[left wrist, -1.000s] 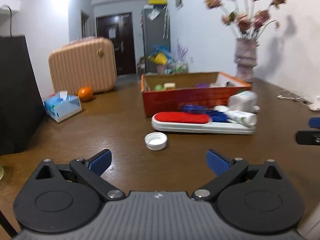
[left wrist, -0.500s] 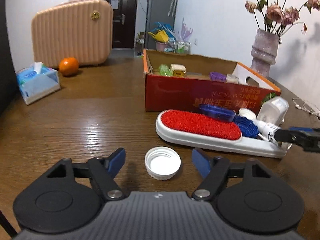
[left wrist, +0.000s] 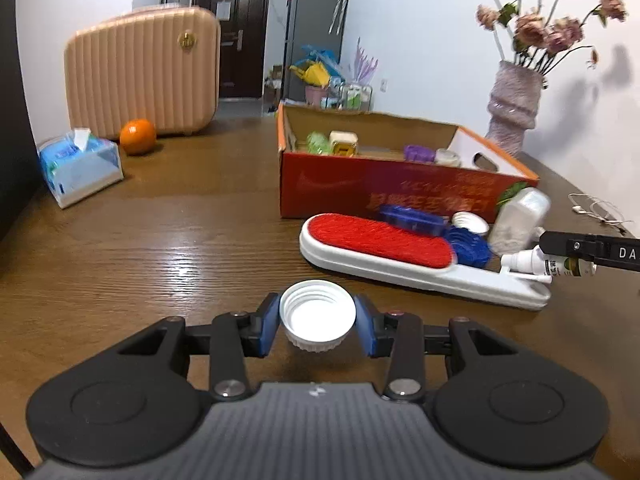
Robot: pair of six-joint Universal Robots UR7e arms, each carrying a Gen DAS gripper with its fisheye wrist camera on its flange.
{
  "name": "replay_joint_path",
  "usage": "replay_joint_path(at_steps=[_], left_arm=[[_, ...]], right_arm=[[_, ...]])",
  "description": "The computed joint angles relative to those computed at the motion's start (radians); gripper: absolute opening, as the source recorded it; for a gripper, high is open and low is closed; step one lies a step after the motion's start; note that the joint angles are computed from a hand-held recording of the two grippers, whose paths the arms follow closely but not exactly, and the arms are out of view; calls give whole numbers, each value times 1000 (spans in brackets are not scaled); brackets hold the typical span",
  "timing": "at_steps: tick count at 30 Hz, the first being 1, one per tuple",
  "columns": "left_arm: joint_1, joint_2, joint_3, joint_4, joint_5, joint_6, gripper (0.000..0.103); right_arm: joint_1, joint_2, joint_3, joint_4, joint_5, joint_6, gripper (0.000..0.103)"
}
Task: Organize rigid objects
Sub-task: 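Grasp the white bottle cap with the left tool while the right tool grasps the small white bottle, then carry the cap and small bottle into the box and open both tools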
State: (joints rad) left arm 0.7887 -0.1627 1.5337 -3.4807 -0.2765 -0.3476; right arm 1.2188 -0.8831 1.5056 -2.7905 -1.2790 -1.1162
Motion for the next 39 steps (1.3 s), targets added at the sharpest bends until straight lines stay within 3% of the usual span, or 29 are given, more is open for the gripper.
replay_joint_path(at_steps=[8, 10, 12, 16, 18, 20, 22, 24, 27, 29, 32, 34, 36, 39], left_arm=[[-86, 1, 52, 55, 51, -97, 40], [-103, 0, 63, 73, 54, -127, 40], [-114, 4, 66, 72, 53, -130, 40], [-115, 19, 45, 87, 45, -140, 40], [-109, 25, 32, 119, 37, -166, 40], [-105, 32, 17, 135, 24, -164, 40], [-105, 42, 3, 133, 23, -139, 40], [-102, 50, -9, 114, 20, -112, 40], [-89, 48, -21, 141, 18, -129, 40], [-88, 54, -24, 123, 20, -109, 40], [-80, 47, -11, 136, 10, -128, 40], [-74, 45, -5, 137, 0, -133, 40], [-66, 47, -4, 131, -18, -130, 40], [-54, 51, -9, 139, -46, -130, 40]], right_arm=[[-62, -128, 117, -16, 88, -28, 26], [-76, -149, 128, -4, 107, -21, 5], [-88, -164, 133, 11, 124, -16, 0], [-96, -140, 118, -12, 117, -18, 0], [-106, -96, 97, -48, 150, -22, 0], [-108, -49, 21, 42, 171, 30, 1], [-122, -12, -53, 121, 270, 99, 5], [-107, 26, -91, 89, 256, 122, 7], [-104, 51, -152, 173, 328, 150, 7], [-111, 18, -125, 189, 365, 121, 11], [-109, -67, -1, 53, 250, 59, 34], [-100, -105, 82, -87, 85, 45, 39], [-97, -122, 107, -81, -42, 57, 42], [-111, -144, 128, 6, -80, 81, 44]])
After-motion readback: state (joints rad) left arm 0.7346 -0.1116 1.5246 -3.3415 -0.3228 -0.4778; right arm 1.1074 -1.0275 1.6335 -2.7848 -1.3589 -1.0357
